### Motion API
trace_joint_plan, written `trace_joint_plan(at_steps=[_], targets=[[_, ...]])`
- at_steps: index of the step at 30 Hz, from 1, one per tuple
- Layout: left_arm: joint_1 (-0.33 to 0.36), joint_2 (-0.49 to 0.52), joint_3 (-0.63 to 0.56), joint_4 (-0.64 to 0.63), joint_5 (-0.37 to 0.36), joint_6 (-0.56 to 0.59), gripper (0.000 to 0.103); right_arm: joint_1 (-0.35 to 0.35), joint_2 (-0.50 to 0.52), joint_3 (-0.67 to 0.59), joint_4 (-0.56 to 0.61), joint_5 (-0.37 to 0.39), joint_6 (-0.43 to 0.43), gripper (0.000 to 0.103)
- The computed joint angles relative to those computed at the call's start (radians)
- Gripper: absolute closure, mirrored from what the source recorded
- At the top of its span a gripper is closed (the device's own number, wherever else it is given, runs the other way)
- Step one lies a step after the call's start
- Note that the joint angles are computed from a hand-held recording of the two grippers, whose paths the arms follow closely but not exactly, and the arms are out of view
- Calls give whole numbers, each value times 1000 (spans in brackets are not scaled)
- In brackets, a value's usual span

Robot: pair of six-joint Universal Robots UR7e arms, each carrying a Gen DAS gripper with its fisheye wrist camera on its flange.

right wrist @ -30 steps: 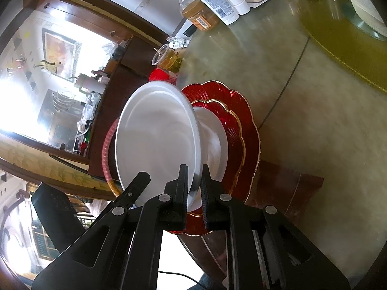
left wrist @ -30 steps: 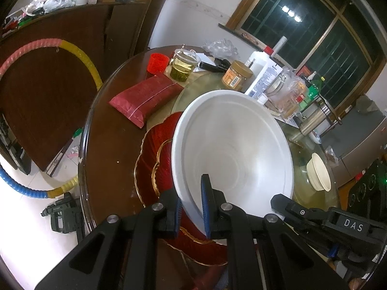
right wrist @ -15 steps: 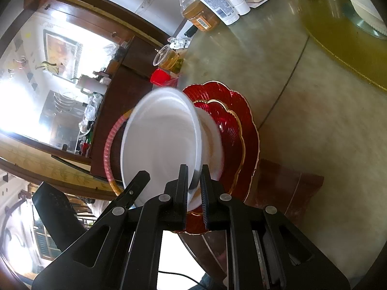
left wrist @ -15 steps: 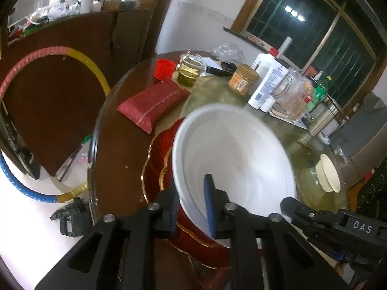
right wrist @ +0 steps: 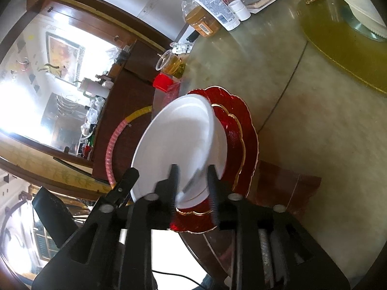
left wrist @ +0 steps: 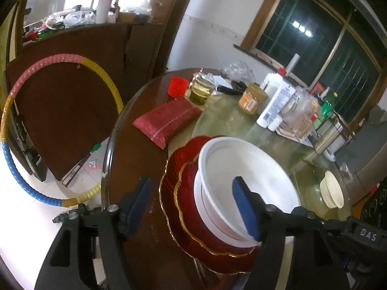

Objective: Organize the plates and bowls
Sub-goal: 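Lower the white bowl onto the white plate and open the right tool, then move both tools away from the stack toward the gold lazy susan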

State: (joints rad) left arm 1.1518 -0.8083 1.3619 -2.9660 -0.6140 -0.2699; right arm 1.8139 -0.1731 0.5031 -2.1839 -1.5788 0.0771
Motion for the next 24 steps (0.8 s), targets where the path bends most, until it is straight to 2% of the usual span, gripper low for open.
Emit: trace_joint_plan(at_steps=[2, 7, 9, 10, 16, 21, 24], targets=[[-2, 2, -3, -13, 10, 5, 26, -1, -13, 28, -27, 7, 3, 43], [-6, 7, -10, -4, 32, 4, 24, -4, -27, 53, -49, 11, 11, 39], [-7, 8, -9, -8, 40, 6, 23, -6, -40, 76, -76, 12, 15, 33], [-9, 8, -9, -12, 46, 8, 23, -8, -44, 86, -90, 16, 16, 24], [-19, 17, -6, -90, 72, 43, 23, -17, -83, 154, -171, 43, 8, 24], [-37, 33, 3, -287, 60, 155, 21, -27, -132, 239, -286, 34, 9, 24], [-57, 65, -17, -420, 63, 274, 20, -31, -162, 290, -356, 12, 4, 24]])
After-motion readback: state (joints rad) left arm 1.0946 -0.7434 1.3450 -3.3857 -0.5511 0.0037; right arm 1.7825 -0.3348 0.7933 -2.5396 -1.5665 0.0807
